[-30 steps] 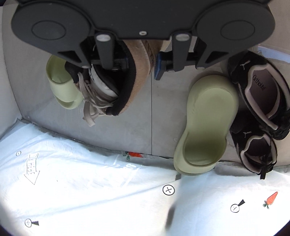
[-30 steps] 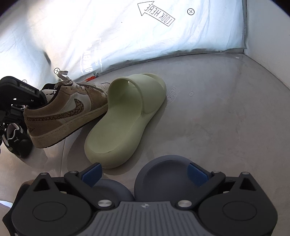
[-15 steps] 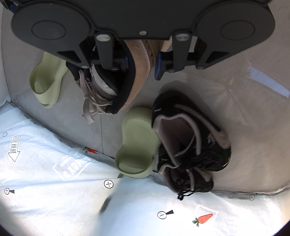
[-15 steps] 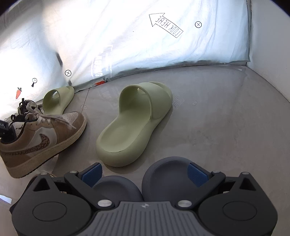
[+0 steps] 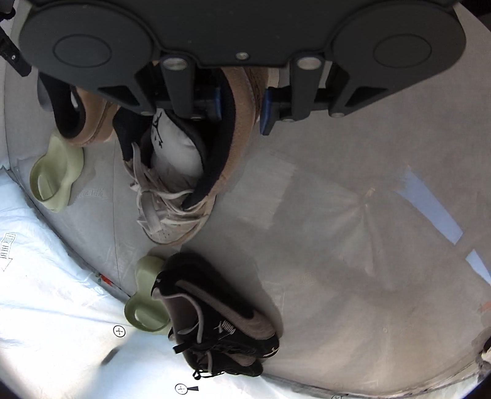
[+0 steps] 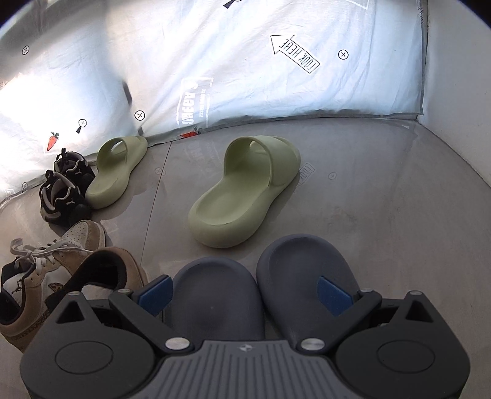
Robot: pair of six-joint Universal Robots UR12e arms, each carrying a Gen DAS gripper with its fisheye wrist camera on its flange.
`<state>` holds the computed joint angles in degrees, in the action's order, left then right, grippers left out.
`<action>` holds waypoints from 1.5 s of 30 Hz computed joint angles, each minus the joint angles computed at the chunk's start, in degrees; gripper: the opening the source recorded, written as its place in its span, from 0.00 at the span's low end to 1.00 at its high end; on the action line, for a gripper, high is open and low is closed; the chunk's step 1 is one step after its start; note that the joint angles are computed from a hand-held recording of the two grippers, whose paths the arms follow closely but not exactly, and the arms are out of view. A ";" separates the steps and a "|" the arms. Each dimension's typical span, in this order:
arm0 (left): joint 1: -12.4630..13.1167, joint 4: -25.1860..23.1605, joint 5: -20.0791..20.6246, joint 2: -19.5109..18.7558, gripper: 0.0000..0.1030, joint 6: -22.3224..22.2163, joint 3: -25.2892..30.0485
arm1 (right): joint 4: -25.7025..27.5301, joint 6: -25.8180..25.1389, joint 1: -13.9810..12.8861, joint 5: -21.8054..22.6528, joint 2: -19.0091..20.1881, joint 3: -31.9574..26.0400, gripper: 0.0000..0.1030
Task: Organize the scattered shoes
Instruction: 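Carry the second tan sneaker toward the first and release it from the left tool, then grasp the second tan sneaker by its heel with the right tool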
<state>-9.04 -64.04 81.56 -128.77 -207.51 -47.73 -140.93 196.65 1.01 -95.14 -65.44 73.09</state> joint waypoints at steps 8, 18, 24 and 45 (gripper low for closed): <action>0.22 6.53 0.78 6.60 0.22 1.46 -10.31 | 1.05 -3.62 1.59 0.75 -1.54 1.39 0.97; 1.30 11.73 -0.57 10.41 0.26 8.19 -15.71 | -5.06 -10.88 5.44 -1.03 -1.64 1.67 0.97; 3.00 12.14 -1.24 11.44 0.30 10.35 -17.33 | -4.86 -15.25 7.52 6.85 -0.29 -0.66 0.97; 7.19 17.58 1.24 13.24 0.34 4.65 -20.92 | 21.07 -34.01 11.11 28.71 9.94 -18.40 0.98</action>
